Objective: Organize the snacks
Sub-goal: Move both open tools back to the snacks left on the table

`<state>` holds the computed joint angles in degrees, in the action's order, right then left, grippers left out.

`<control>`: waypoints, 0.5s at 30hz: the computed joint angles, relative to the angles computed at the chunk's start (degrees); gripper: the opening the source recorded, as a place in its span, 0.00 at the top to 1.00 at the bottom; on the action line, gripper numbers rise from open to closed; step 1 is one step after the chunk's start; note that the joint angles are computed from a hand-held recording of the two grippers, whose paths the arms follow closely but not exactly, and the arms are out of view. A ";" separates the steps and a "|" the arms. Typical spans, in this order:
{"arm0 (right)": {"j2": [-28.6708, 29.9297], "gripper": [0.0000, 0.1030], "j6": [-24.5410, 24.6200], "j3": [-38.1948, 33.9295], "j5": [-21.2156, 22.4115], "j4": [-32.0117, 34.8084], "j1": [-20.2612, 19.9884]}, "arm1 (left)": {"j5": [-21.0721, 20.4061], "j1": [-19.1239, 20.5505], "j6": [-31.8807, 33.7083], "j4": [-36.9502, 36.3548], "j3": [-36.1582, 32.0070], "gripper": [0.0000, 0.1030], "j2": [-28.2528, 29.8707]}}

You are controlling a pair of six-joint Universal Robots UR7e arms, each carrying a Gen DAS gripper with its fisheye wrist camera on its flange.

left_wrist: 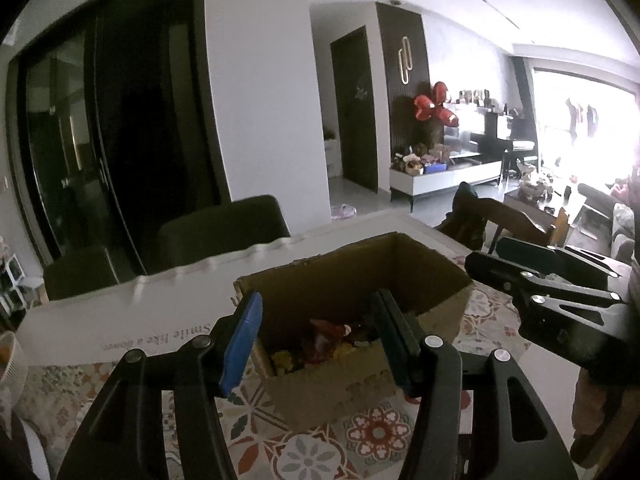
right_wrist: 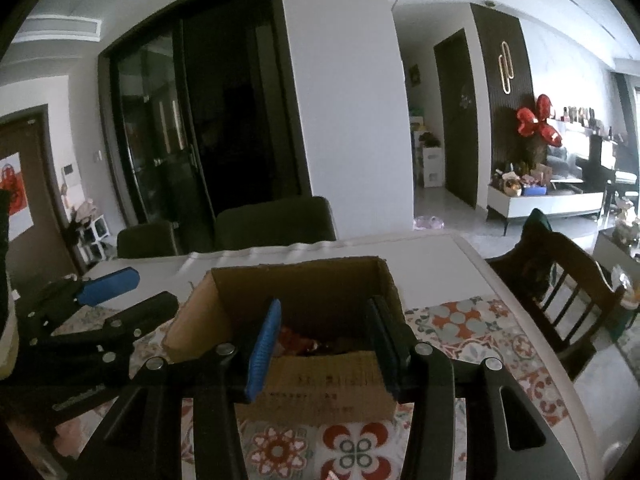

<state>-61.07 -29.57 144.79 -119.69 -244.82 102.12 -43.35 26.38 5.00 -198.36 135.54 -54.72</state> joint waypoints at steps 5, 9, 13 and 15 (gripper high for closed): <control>0.09 0.55 1.65 2.77 -1.15 -2.16 1.87 | -1.36 -2.39 -3.12 1.03 4.28 0.45 -2.94; 1.25 0.55 2.22 4.81 -2.83 -4.61 3.16 | -1.12 -4.31 -5.20 1.35 7.10 0.45 -3.90; 2.61 0.55 2.77 6.59 -4.32 -6.57 3.93 | -0.07 -6.47 -6.49 0.37 10.12 0.45 -4.21; 3.53 0.55 3.11 7.48 -4.99 -7.51 4.08 | 0.23 -7.27 -7.32 0.17 11.37 0.45 -4.08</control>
<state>-57.54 -26.46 152.27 -124.68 -252.33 106.20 -43.12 19.11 -2.31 -198.19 146.91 -58.80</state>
